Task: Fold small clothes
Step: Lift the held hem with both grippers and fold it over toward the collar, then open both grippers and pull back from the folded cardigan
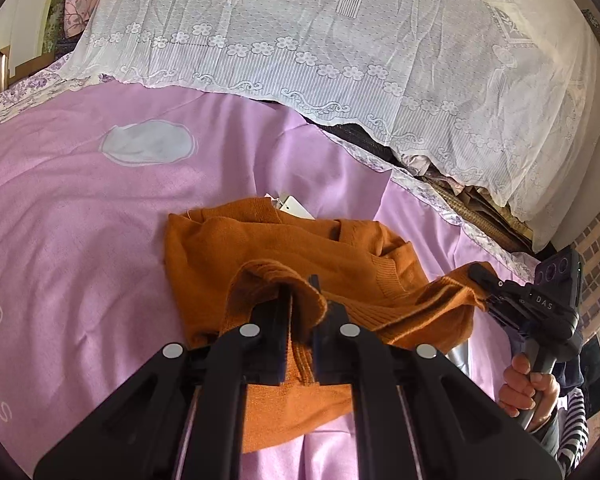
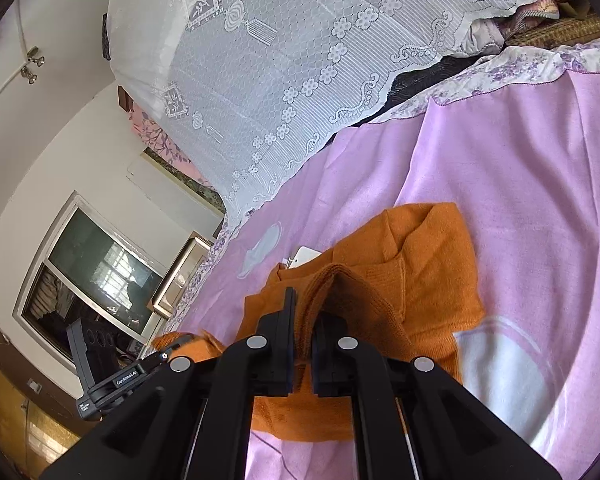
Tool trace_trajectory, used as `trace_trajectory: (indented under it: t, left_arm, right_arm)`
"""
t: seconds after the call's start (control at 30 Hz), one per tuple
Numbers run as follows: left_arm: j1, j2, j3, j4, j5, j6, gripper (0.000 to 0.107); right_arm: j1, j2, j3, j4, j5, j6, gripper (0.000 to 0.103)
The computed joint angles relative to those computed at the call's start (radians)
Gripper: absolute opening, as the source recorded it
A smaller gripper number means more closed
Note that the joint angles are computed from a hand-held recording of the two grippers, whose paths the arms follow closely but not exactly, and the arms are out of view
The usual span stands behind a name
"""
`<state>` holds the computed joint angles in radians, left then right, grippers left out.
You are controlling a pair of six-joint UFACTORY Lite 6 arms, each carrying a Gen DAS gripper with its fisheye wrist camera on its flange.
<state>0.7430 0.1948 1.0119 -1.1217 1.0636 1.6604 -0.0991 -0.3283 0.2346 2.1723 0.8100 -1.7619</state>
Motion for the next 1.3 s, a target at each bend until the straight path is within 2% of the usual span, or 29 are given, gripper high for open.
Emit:
trace_trajectory:
  t: [0.3,0.53,0.6,0.63,0.67,0.7,0.73,0.77,0.83,0.87,0.9,0.97,1.07,1.13,1.2,1.3]
  left_arm:
    - [-0.118,0.158,0.161,-0.035,-0.120,-0.079,0.008]
    - [-0.185,0.336,0.305,-0.009,-0.189,-0.178,0.011]
    - [-0.192,0.375,0.331,-0.008,-0.191,-0.176,0.012]
    - [-0.192,0.381,0.331,-0.014,-0.198,-0.156,0.012]
    - [-0.192,0.382,0.324,-0.024,-0.206,-0.132,0.013]
    - [-0.190,0.379,0.316,-0.032,-0.210,-0.111,0.014]
    - [-0.187,0.372,0.305,-0.038,-0.212,-0.097,0.014]
    - [-0.185,0.357,0.290,-0.046,-0.223,-0.085,0.021]
    - [-0.170,0.304,0.231,-0.096,-0.255,-0.020,0.042]
    - [-0.162,0.253,0.174,-0.160,-0.307,0.042,0.073]
    - [-0.151,0.191,0.104,-0.263,-0.360,0.134,0.094]
    - [-0.107,0.109,0.027,-0.386,-0.355,0.262,0.095]
    - [-0.052,0.080,0.034,-0.322,-0.206,0.203,0.095]
    - [-0.077,0.067,0.037,-0.257,-0.127,0.146,0.095]
    - [-0.170,0.041,0.016,-0.221,-0.159,0.123,0.095]
    - [-0.333,0.031,-0.028,-0.286,-0.333,0.149,0.095]
  right_arm:
    - [0.031,0.375,0.252,0.107,0.052,-0.094,0.006]
    - [0.006,0.637,0.424,0.076,0.064,-0.047,0.008]
    - [-0.022,0.706,0.462,0.036,0.104,-0.010,0.014]
    - [-0.036,0.729,0.471,0.021,0.120,-0.001,0.020]
    - [-0.049,0.748,0.476,0.012,0.137,0.005,0.032]
    - [-0.063,0.756,0.470,0.009,0.162,0.004,0.038]
    - [-0.076,0.756,0.461,0.008,0.183,0.001,0.039]
    - [-0.085,0.740,0.446,0.012,0.190,-0.003,0.043]
    - [-0.092,0.680,0.398,0.050,0.184,-0.039,0.050]
    - [-0.089,0.640,0.372,0.074,0.167,-0.061,0.051]
    - [-0.083,0.606,0.351,0.093,0.156,-0.082,0.051]
    - [-0.058,0.533,0.312,0.123,0.139,-0.116,0.051]
    - [0.034,0.473,0.309,0.171,0.087,-0.165,0.051]
    - [0.120,0.480,0.345,0.214,0.036,-0.196,0.051]
    - [0.199,0.546,0.433,0.216,-0.014,-0.178,0.051]
    - [0.257,0.690,0.563,0.183,-0.034,-0.114,0.050]
